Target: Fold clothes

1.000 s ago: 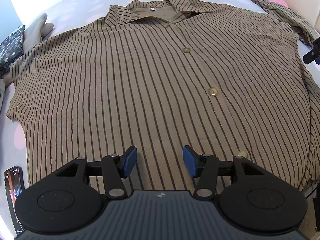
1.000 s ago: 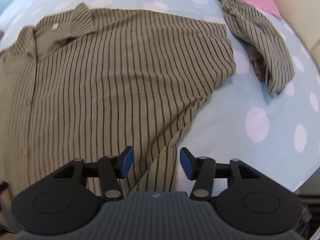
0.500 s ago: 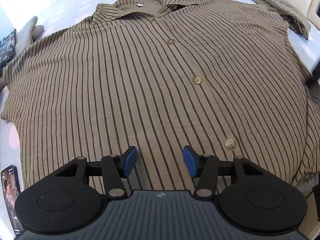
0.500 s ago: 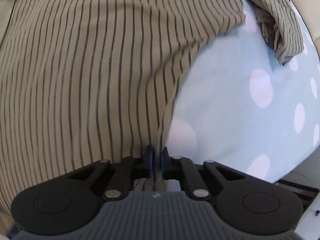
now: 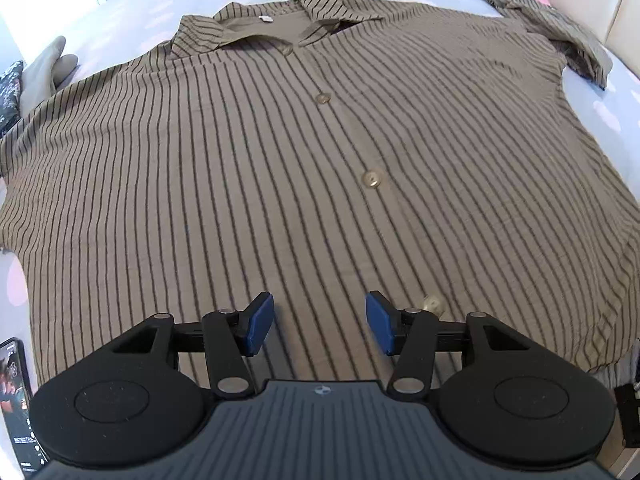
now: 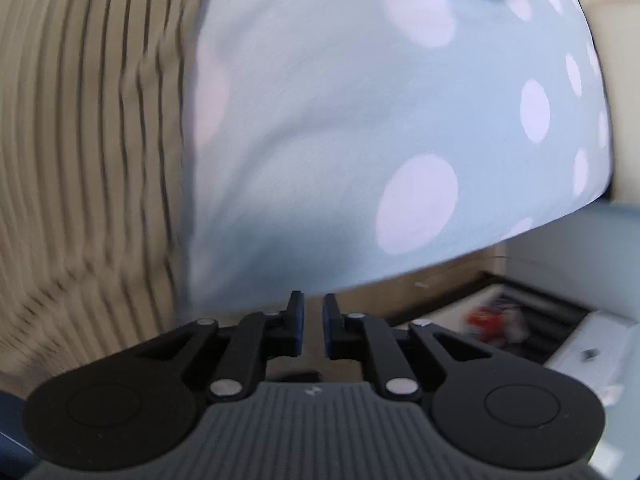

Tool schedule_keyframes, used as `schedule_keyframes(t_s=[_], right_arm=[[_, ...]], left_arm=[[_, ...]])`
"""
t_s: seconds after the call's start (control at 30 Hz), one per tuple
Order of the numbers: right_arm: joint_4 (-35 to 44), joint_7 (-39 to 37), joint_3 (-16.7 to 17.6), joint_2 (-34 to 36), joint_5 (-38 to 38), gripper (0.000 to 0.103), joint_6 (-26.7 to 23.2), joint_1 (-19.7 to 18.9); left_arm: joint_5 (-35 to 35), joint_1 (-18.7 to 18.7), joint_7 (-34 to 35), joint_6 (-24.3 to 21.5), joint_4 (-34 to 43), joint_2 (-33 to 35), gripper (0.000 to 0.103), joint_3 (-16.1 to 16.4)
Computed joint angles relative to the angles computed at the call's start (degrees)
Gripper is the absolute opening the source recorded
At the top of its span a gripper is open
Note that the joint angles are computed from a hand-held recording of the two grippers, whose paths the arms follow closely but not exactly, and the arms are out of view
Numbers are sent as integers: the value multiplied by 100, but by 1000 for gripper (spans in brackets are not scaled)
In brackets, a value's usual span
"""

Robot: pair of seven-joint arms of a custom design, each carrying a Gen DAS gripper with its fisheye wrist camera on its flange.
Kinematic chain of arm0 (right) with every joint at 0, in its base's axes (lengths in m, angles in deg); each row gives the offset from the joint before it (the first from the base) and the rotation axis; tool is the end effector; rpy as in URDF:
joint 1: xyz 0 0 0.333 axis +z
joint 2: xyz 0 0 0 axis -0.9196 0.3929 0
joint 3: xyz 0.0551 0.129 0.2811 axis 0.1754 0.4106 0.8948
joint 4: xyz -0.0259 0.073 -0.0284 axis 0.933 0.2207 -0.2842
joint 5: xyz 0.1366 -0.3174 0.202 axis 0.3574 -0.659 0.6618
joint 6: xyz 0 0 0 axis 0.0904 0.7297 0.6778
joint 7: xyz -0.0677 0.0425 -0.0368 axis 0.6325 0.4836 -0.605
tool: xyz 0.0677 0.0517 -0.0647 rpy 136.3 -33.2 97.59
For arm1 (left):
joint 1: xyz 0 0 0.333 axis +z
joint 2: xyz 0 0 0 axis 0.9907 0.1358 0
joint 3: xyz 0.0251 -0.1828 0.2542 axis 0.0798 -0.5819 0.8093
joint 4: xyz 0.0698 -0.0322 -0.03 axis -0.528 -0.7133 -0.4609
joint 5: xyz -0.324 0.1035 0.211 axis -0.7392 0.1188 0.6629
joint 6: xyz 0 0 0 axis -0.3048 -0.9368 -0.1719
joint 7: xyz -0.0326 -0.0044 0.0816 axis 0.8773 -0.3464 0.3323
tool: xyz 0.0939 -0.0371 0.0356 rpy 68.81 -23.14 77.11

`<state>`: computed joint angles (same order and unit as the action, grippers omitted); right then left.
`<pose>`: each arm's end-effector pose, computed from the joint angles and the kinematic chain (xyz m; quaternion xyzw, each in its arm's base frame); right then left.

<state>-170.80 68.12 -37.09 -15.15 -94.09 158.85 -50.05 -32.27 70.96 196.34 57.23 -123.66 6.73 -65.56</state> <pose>0.5588 0.1820 0.4087 0.4800 -0.8639 0.0330 0.1488 0.7398 -0.2771 0.4563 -0.3513 0.9101 -0.2169 0.0351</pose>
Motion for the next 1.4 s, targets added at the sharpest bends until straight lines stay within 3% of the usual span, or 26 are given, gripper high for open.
schedule_keyframes(t_s=[0.07,0.17,0.43,0.5,0.67,0.77,0.93,1.1,1.17,1.23,1.27,1.4], right_arm=[[-393,101,0,-395,177,30,612,-44],[-826,-32,64,-764,372,32,1325,-68],[-937,-1438,235,-599,648,33,1383,59],[-1004,-1505,242,-622,585,33,1729,105],[-1225,-1748,251,-843,760,32,3168,129],[-952,-1749,264,-632,613,32,3543,178],[172,-1846,217,198,357,31,3041,275],[185,-1976,167,210,488,33,2949,251],[170,-1947,159,180,577,33,2979,233],[110,-1965,150,96,662,33,2975,196],[74,-1982,145,45,703,33,2966,174],[-310,-2058,128,-280,984,33,3005,48]], left_arm=[[-2,-19,42,-42,63,32,49,-24],[-12,-42,104,24,-35,-14,49,-41],[-156,-28,214,109,-324,-166,49,-145],[-401,89,459,79,-395,-214,49,-300],[-1310,441,1249,-303,-512,-304,49,-704],[-1970,629,1688,-695,-532,-321,49,-907],[-2456,567,1875,-1116,-660,-394,53,-876],[-2503,368,1878,-1241,-813,-446,53,-789],[-2494,280,1886,-1184,-926,-476,49,-773],[-2325,126,1818,-1101,-1013,-496,26,-699],[-2208,43,1755,-1079,-1024,-483,22,-657],[-2120,4,1587,-1085,-962,-344,22,-648]])
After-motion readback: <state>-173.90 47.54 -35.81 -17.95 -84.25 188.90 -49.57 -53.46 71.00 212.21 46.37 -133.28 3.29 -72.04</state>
